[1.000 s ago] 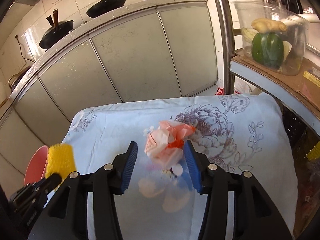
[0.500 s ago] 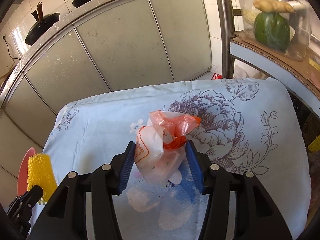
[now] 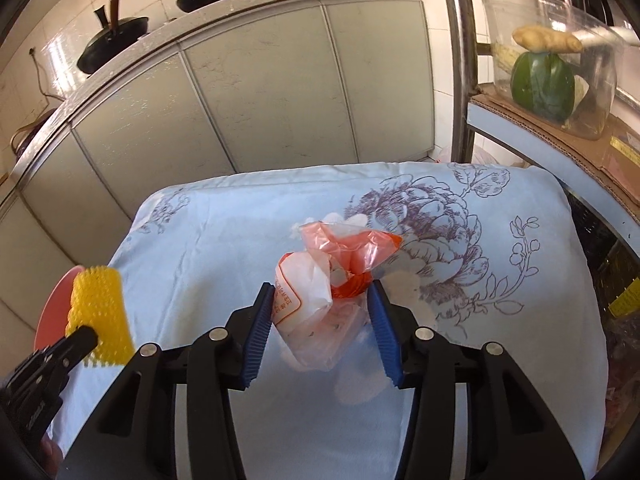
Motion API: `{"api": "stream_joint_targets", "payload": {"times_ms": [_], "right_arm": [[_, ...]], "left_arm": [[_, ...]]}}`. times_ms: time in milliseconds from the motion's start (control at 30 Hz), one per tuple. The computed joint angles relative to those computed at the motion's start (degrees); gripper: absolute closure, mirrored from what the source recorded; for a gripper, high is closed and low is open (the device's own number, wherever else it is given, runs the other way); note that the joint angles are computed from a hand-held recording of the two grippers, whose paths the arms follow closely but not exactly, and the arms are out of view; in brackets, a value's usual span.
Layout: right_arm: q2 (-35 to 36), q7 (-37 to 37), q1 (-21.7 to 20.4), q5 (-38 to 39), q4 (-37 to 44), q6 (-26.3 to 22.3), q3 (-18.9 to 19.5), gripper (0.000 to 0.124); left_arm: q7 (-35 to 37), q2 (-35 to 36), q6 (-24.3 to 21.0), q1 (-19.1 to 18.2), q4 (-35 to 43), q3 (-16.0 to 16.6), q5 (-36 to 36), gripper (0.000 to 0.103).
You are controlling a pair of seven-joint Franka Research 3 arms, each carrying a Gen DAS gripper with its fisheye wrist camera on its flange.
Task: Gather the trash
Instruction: 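Carry the foam net and plastic bag over the pink bucket with both tools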
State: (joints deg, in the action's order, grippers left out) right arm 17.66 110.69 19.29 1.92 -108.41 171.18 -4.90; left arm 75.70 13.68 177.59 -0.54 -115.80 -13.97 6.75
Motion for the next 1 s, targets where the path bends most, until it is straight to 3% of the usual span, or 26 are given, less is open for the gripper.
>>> {"api": "stream_joint_targets", "payload": {"times_ms": [267, 667, 1000], "right_arm": [[-4.54, -2.53, 0.71, -0.49, -5.38, 2.05, 1.8, 0.075], [-8.02, -4.78, 1.73, -1.25, -9.47, 3.52, 3.8, 0.075], [-9.81, -2.98, 3.85, -6.36, -10.94, 4.89, 3.08, 0.075]], "left_arm": [[-5.18, -2.83, 1.32, -3.45, -2.7, 4.61, 5.01, 0.095], [-19.0, -7.25, 3.29, -7.6, -6.63, 11.58, 19.47, 0.095], [-33.86, -10.5, 4.02, -6.15, -8.72, 12.86, 35.35, 0.095]]}}
